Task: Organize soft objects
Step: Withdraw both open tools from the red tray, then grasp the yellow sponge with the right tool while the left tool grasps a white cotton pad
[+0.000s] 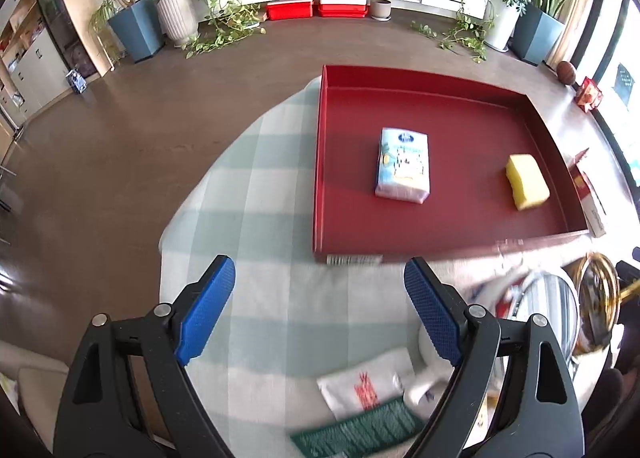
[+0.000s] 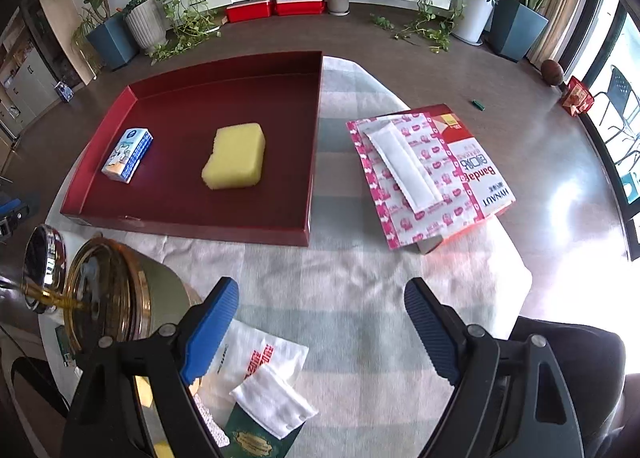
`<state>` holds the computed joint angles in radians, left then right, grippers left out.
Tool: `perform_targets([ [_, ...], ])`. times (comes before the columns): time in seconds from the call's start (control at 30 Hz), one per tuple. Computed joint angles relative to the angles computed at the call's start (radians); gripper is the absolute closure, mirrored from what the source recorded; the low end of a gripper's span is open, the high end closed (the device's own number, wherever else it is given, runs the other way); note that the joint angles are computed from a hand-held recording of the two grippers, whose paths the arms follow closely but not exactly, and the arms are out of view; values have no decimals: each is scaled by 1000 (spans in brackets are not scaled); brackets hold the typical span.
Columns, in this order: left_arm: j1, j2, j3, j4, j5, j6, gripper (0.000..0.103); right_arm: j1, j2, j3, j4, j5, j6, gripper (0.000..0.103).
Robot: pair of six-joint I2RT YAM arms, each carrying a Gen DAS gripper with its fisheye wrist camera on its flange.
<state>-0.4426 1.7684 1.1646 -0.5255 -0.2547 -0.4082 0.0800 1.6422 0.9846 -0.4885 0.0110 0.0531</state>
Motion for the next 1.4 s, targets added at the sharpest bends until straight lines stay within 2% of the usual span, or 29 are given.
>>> perform_targets([
  [0.4, -104, -230, -310, 18, -27, -127, 16, 3, -225, -261, 20, -17, 36, 16],
  [0.63, -181, -324, -431, 27, -24, -205, 16, 46, -340, -403, 31, -18, 82, 16],
  [0.93, -305, -373, -510, 37, -27, -287, 16, 133, -445, -540, 46, -10, 166, 16],
  [1.2, -440, -337, -505, 66, -14, -345, 16, 278, -452, -608, 87, 15, 275, 16],
  [1.4, -487, -290, -492, 118, 22, -333, 16, 421, -417, -631, 142, 49, 382, 16],
])
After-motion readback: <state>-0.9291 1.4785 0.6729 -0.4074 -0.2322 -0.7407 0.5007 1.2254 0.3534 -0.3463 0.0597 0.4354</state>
